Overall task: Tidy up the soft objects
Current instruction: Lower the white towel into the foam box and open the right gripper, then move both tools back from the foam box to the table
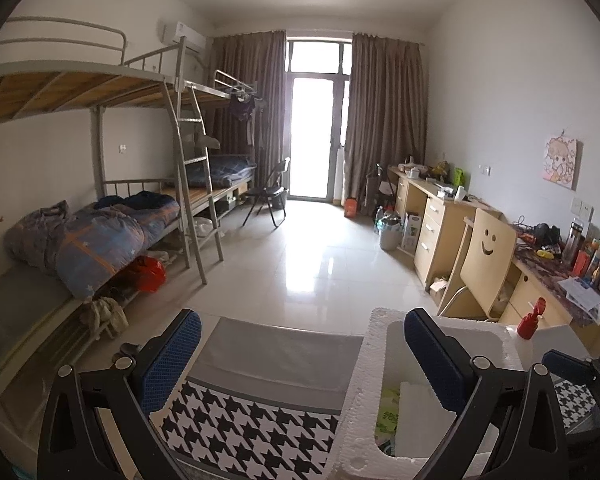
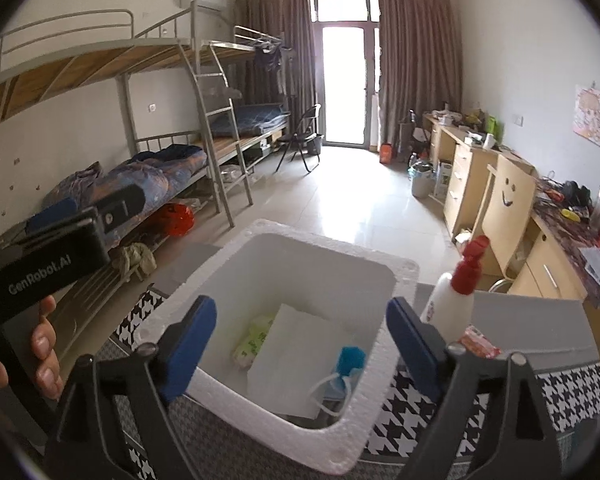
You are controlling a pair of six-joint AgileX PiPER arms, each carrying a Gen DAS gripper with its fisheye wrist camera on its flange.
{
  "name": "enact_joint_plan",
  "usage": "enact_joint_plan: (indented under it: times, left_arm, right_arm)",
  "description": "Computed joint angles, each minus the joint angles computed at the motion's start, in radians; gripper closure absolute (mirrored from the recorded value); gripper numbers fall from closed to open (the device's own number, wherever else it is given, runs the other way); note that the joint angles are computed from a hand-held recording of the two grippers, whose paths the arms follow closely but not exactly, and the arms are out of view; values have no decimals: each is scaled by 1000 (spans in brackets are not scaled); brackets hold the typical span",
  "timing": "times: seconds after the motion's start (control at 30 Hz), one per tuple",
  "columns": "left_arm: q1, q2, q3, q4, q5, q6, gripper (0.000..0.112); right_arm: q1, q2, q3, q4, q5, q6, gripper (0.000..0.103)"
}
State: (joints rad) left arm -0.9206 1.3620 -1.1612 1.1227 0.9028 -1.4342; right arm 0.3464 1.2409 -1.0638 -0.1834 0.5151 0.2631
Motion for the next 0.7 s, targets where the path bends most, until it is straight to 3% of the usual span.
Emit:
enact_joint_plan:
  times: [0.7]
  left_arm:
    - [-142, 9, 4, 32, 4, -13, 10]
  right_arm:
    - [-48, -222, 165, -8, -1, 18, 13]
